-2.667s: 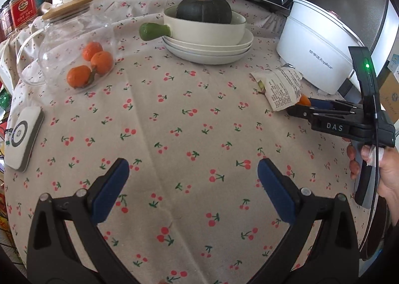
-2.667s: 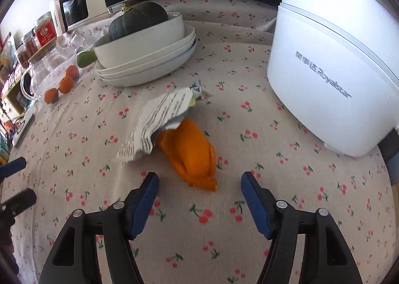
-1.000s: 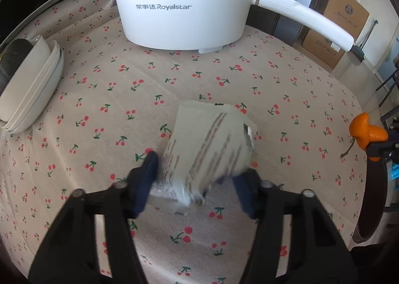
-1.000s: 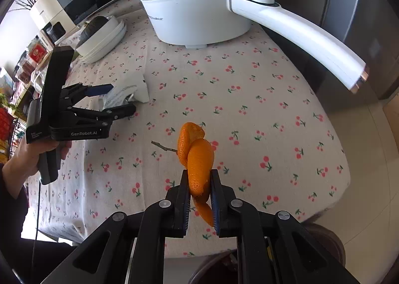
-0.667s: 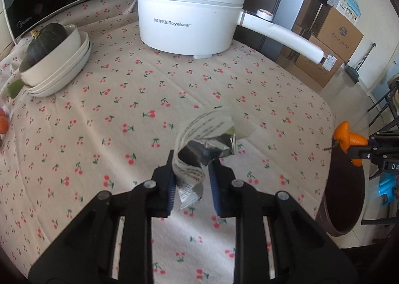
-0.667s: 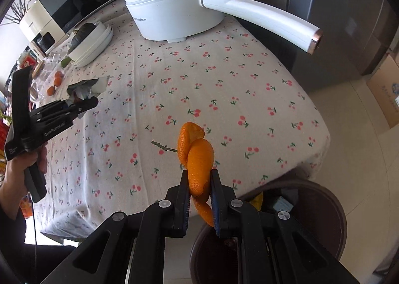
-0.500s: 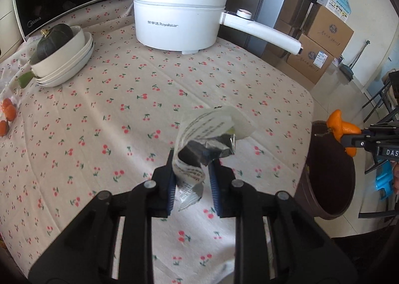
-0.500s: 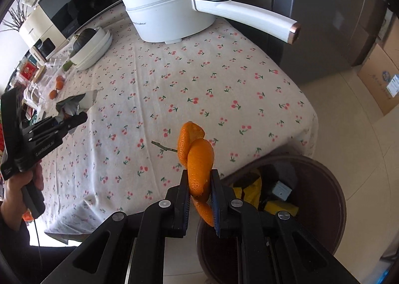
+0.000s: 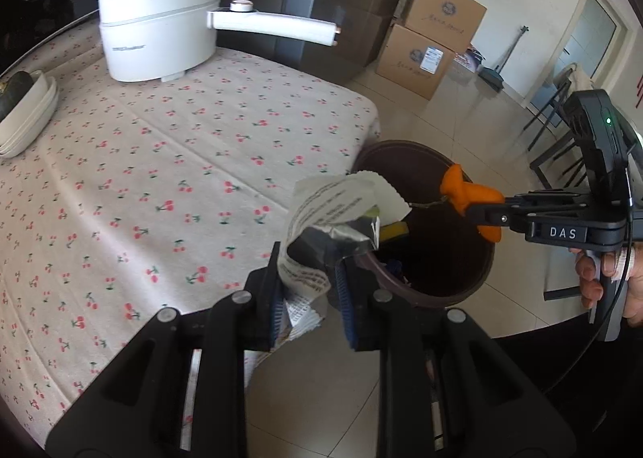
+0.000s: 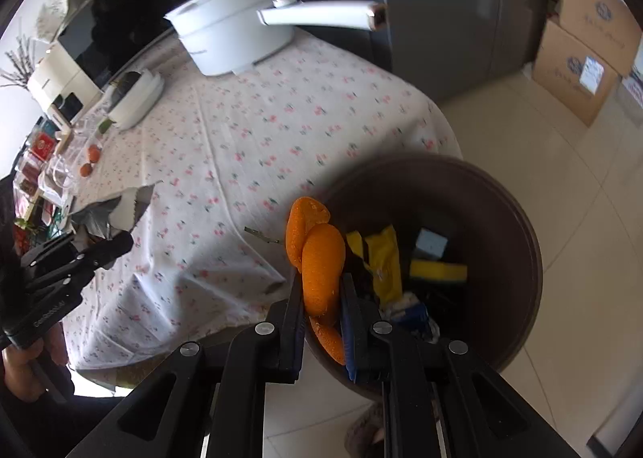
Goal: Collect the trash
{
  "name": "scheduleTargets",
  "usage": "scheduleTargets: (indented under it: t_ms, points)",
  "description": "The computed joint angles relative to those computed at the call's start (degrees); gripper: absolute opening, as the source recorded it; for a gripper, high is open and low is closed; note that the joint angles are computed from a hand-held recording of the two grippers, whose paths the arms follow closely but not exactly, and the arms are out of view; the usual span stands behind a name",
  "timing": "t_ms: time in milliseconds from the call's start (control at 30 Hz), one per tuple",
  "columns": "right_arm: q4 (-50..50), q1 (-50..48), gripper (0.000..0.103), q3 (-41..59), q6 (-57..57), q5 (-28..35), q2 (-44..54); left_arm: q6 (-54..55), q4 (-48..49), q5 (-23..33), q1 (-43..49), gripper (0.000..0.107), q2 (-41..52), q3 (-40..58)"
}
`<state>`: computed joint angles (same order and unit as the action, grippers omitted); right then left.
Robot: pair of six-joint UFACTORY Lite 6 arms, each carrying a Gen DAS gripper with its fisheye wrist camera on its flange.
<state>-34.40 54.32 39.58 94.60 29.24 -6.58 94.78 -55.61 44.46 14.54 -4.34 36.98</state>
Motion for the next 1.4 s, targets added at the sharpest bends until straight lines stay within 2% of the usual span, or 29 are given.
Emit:
scheduleTargets:
  t_ms: [67,167,333,433,500,567,600,667,800,933,967,1000,1033,1067,1100,1267,1400]
  points:
    - [-4.00,1.58,0.016,-3.23,4.14,2.09,-4.52,-1.42,-1.63,-1.45,-4.55,0.026,-0.37,-1.89]
    - [-3.95,1.60,0.016,-8.75,6.12,4.04,-11.74,-2.77,-5.55,-5.80,-13.59,0.026,-0.32,-4.28]
    - [1.41,-2.06,0.017,-17.49,2.08,5.65,-22.16,-1.28,-14.69,-12.31,-26.96,0.026,4.38,-4.72]
    - [4.22,-5.11,0.018,-21.51,-1.72,7.04,-27.67,0.92,-19.49,-14.43,-31.46,0.031,7.69,-3.73]
    - [6.27,-6.79,0.019,-23.54,-4.31,7.97,-31.05,1.52,-20.87,-14.79,-32.91,0.043,9.49,-2.79]
    - [8.12,-8.84,0.019,-24.97,-7.41,8.41,-33.69,-3.25,-17.92,-15.85,-33.77,0.090,11.34,-1.17]
    - [8.70,-9.63,0.019,-25.38,-8.63,8.46,-34.48,-5.42,-17.05,-16.91,-33.81,0.094,11.70,-0.89]
    - [9.26,-10.31,0.019,-25.80,-10.07,8.71,-35.80,-8.80,-14.44,-17.61,-32.86,0.095,11.04,-1.05]
    - [8.64,-10.59,0.019,-24.68,-10.73,7.46,-34.48,-13.36,-8.26,-16.36,-28.79,0.101,8.99,-1.47]
    - [6.00,-8.87,0.019,-22.53,-7.72,6.25,-31.10,-15.02,-3.64,-14.77,-24.02,0.102,3.20,-4.16]
    - [5.87,-8.58,0.026,-21.72,-7.25,5.83,-29.86,-15.74,-2.09,-14.21,-22.62,0.102,0.99,-5.05]
    - [5.45,-8.16,0.046,-20.87,-6.22,5.45,-28.45,-15.91,-1.02,-13.80,-21.09,0.102,-0.53,-5.55]
    - [4.04,-6.71,0.059,-20.15,-3.29,6.14,-27.56,-16.28,0.30,-13.16,-19.31,0.102,-2.76,-6.38]
    - [2.08,-4.77,0.078,-19.26,0.36,7.22,-26.49,-16.09,1.28,-12.75,-17.26,0.102,-4.61,-6.99]
    - [0.68,-3.31,0.082,-18.20,2.63,7.94,-25.30,-15.85,2.15,-12.45,-14.97,0.102,-7.53,-8.12]
    - [-2.41,3.36,0.083,-11.82,9.12,11.71,-17.14,-17.12,5.93,-8.90,-0.55,0.102,-23.16,-13.21]
    - [-5.77,11.74,0.095,-4.56,13.96,17.08,-10.18,-15.62,7.29,-4.82,13.68,0.102,-32.76,-15.31]
